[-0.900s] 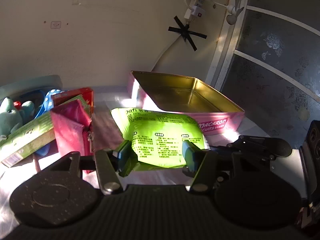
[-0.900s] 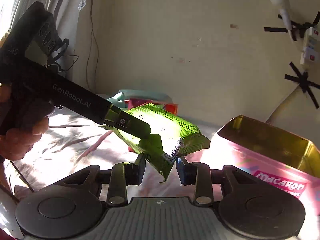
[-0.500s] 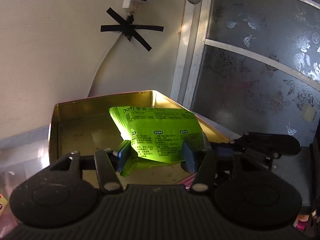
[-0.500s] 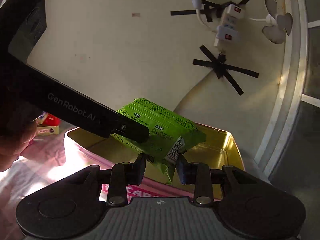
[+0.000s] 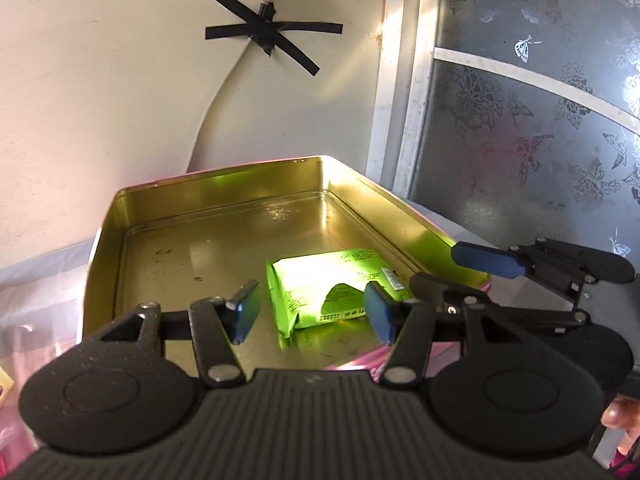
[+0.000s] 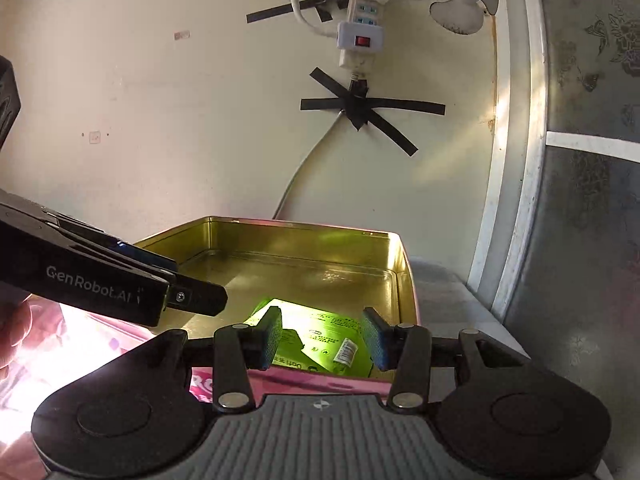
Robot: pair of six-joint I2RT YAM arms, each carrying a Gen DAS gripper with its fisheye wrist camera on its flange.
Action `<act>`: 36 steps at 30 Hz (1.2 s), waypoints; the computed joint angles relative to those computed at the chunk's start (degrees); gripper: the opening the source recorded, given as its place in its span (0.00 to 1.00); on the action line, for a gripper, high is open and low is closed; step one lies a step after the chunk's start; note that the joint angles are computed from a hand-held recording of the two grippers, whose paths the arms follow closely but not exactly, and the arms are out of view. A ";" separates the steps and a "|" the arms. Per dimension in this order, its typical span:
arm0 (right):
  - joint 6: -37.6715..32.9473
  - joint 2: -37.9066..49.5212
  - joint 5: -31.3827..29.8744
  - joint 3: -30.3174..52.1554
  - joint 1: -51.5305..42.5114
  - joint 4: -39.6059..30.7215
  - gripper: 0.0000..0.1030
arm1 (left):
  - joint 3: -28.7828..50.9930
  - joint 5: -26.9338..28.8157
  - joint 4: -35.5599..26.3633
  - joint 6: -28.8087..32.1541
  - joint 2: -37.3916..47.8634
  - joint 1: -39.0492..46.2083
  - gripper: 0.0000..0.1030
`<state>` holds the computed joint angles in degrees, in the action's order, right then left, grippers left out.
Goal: Organize objects
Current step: 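Lower the green snack packet into the pink tin and open the left tool, then move the right tool to the pink zipper pouch and grasp it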
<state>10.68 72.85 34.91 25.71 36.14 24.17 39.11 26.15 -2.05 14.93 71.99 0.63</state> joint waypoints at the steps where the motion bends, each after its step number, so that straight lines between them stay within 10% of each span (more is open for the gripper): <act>1: 1.27 -0.82 1.25 -0.13 1.44 -0.75 0.37 | -0.96 -0.42 -0.94 0.19 -2.38 0.69 0.57; 18: 28.86 1.60 12.27 2.91 23.94 -15.91 0.38 | -13.83 4.55 -13.33 12.12 -22.96 25.00 0.65; 36: 26.49 17.72 10.23 18.64 30.51 -18.09 0.38 | -13.55 19.16 -13.19 28.57 -11.52 55.41 0.65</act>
<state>37.18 90.57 45.13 44.35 66.64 6.07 25.56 45.31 -15.24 43.49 60.48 56.04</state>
